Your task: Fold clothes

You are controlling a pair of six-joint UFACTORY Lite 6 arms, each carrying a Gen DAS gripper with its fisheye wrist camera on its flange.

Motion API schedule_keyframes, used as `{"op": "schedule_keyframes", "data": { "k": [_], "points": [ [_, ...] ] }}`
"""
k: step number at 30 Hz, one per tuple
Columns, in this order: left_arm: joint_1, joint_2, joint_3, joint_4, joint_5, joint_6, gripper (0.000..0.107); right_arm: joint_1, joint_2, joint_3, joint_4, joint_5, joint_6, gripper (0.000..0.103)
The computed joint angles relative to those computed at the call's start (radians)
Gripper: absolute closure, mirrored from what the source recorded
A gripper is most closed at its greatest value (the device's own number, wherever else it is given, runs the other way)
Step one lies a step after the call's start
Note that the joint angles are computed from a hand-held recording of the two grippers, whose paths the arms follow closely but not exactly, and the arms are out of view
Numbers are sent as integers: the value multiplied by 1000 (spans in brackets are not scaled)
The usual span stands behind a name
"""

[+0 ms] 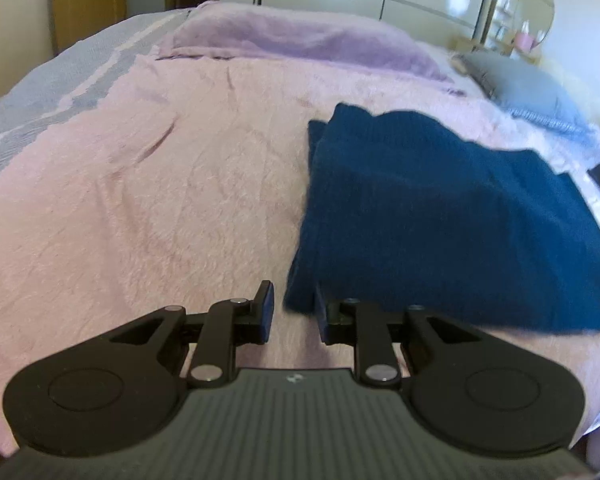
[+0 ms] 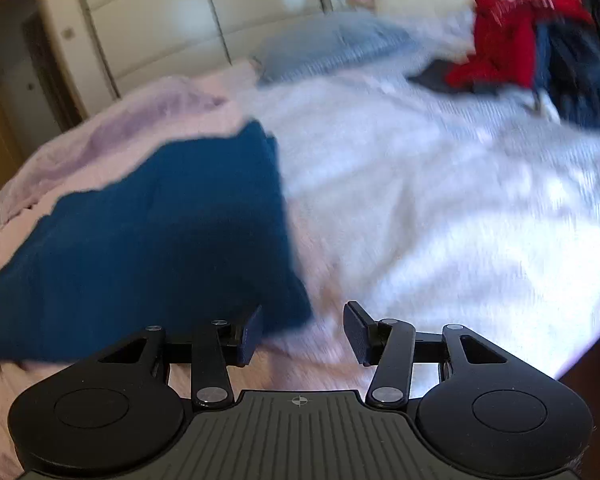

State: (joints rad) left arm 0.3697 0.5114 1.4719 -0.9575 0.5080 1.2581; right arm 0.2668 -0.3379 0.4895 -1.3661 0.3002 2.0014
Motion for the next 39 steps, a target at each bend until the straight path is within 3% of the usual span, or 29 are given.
{"op": "schedule_keyframes", "data": {
  "k": [5, 10, 13, 24, 32, 35, 39],
  "points": [
    [-12, -164, -175, 63, -17, -52, 88, 89, -154, -75, 240, 43, -111, 53],
    [-31, -340, -330, 105, -12, -63, 84, 318, -242, -43, 380, 243, -175, 53],
    [-19, -435, -395, 92, 21, -38, 78, 464, -241, 1, 415, 377, -148, 53],
    [53, -628, -496, 59, 101, 54, 75, 793, -276, 16, 389, 627, 97, 53],
    [57, -560, -463, 38, 97, 64, 74, 761, -243, 27, 383, 591, 93, 53],
    [80, -465, -402, 16, 145, 48, 74, 695, -241, 1, 379, 514, 88, 53],
    [135, -247, -221, -28, 278, -54, 72, 548, -272, -73, 318, 329, 153, 53]
  ]
}}
